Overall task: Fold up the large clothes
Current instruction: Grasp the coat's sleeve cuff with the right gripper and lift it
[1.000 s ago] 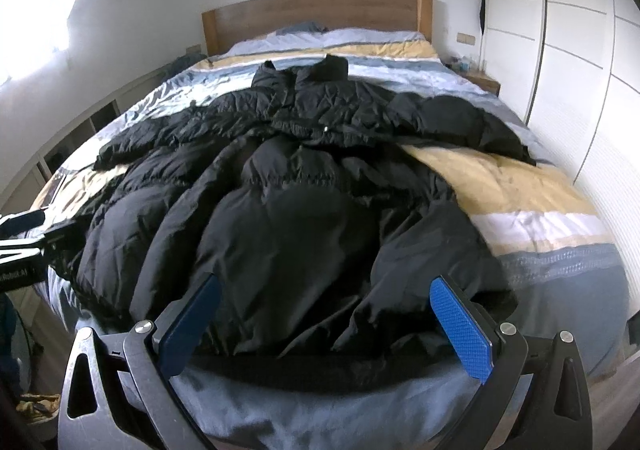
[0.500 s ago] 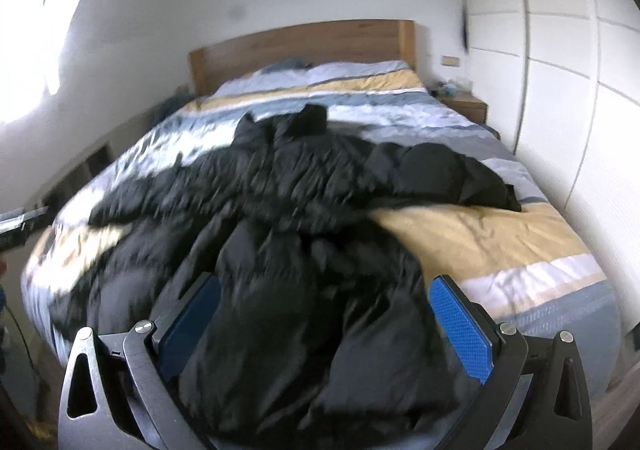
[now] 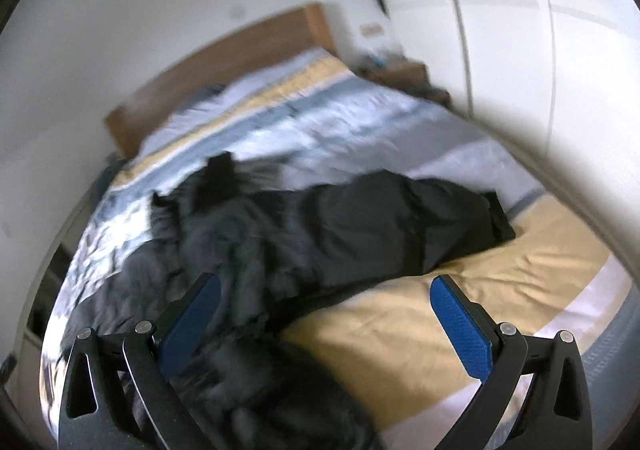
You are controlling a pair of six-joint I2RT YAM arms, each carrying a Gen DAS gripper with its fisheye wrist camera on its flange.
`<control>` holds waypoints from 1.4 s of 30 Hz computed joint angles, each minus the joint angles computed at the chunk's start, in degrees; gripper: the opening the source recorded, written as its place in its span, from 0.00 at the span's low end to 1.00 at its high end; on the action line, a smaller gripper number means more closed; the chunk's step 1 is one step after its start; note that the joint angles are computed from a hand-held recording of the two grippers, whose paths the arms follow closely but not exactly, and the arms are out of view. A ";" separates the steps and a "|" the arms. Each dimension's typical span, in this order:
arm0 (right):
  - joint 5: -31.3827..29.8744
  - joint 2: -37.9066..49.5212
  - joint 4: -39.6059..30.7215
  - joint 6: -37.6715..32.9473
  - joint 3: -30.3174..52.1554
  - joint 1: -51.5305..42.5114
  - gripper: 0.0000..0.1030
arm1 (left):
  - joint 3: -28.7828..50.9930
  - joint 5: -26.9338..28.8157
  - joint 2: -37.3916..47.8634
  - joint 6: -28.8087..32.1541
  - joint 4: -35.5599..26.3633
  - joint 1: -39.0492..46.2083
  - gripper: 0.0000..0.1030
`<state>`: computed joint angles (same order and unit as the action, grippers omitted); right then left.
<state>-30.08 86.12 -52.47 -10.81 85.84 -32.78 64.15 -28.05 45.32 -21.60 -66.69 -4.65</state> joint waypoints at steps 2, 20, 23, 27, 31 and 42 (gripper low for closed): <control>2.20 7.97 3.65 3.52 1.54 0.17 1.00 | -2.62 1.47 0.98 1.38 3.03 2.59 0.94; -8.94 43.10 17.51 32.47 18.30 -6.44 0.99 | -15.51 5.00 11.24 0.79 17.95 8.09 0.94; -10.41 44.62 19.63 36.21 19.83 -7.04 0.74 | -16.40 5.18 10.96 0.75 18.44 8.15 0.94; -13.42 47.06 20.83 40.97 21.87 -7.47 0.45 | -16.88 5.77 10.56 0.64 18.55 8.44 0.94; -13.00 45.35 21.89 39.92 21.27 -6.54 0.21 | -16.99 6.52 9.92 0.94 18.64 8.77 0.94; -13.35 33.66 17.88 29.72 25.24 1.81 0.10 | -16.48 12.58 3.43 2.84 15.71 13.20 0.94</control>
<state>-43.43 119.78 -34.59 18.91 111.08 -30.97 47.67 -15.46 48.75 -18.76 -50.98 8.55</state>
